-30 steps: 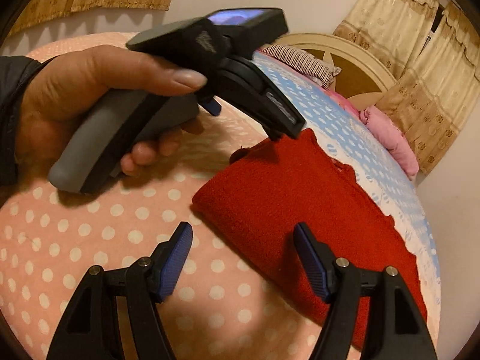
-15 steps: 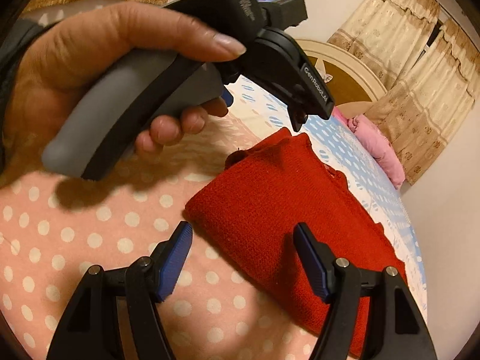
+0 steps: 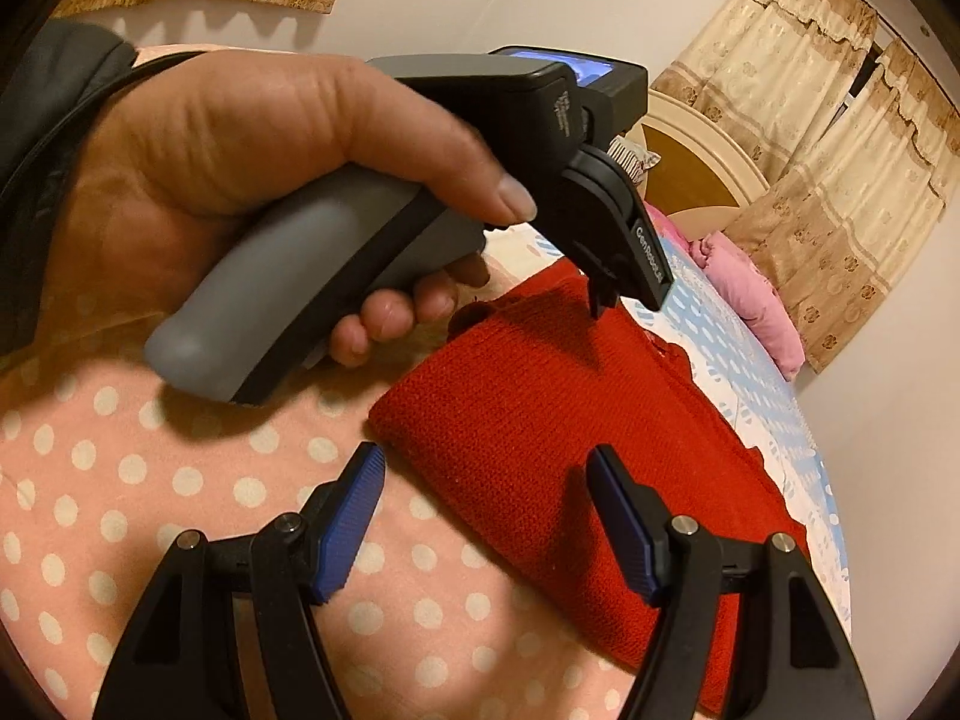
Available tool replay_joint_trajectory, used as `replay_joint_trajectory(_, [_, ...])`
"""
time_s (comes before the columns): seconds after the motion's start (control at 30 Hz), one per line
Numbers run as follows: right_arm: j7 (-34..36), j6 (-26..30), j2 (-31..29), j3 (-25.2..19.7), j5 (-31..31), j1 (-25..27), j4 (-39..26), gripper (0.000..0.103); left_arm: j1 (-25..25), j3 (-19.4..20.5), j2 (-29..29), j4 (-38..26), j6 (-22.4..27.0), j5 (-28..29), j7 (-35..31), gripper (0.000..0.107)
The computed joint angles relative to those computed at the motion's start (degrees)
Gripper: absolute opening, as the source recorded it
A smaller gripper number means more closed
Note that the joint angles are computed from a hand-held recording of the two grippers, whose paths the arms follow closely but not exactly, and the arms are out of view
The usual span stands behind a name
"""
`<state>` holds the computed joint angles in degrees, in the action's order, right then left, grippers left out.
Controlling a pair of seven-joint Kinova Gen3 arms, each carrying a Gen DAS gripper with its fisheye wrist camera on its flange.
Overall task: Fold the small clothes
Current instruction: 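Close the left tool on the sweater's side edge while the right tool closes beside it, then lift the side edge with both tools and fold it across the sweater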
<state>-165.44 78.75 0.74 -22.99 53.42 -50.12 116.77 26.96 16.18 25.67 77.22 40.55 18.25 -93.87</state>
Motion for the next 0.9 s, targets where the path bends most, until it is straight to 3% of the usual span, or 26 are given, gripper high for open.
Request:
replay_joint_trajectory(0.1, [-0.15, -0.02, 0.20, 0.05, 0.13, -0.06, 0.02, 0.070, 0.47, 0.31, 0.40, -0.83, 0.52, -0.67, -0.61, 0.055])
replay_joint_trajectory(0.17, [-0.45, -0.21, 0.09, 0.00, -0.06, -0.14, -0.03, 0.069, -0.96, 2.00, 1.02, -1.45, 1.88, 1.43, -2.77, 0.019])
replay_joint_trajectory(0.23, [0.64, -2.45, -1.37, 0.29, -0.54, 0.42, 0.55, 0.049, -1.31, 2.19, 0.96, -1.54, 2.39, 3.01, -3.57, 0.017])
replay_joint_trajectory(0.27, [1.51, -3.57, -1.90, 0.20, -0.83, 0.68, 0.72, 0.018, -0.98, 1.70, 0.83, -1.67, 2.50, 3.07, -3.06, 0.016])
replay_joint_trajectory(0.3, [2.09, -3.76, -1.78, -0.04, -1.05, 0.92, 0.56, 0.009, -1.29, 1.67, 0.88, -1.84, 2.92, 3.90, -2.65, 0.016])
replay_joint_trajectory(0.5, [-0.05, -6.86, -7.24, -0.94, -1.76, 2.80, 1.87, 0.008, -4.27, 2.46, 2.11, -3.71, 7.21, 9.76, -2.70, 0.015])
replay_joint_trajectory(0.73, [-3.38, -14.40, -15.26, -1.85, -4.91, 8.67, 4.42, 0.008, -5.04, 3.22, 0.11, -2.88, 6.59, 13.19, -4.87, 0.014])
replay_joint_trajectory(0.9, [-3.88, -16.16, -19.04, -3.32, -6.15, 12.49, 5.48, 0.008, -3.92, 3.15, -0.85, -4.22, 6.79, 14.39, -4.80, 0.014])
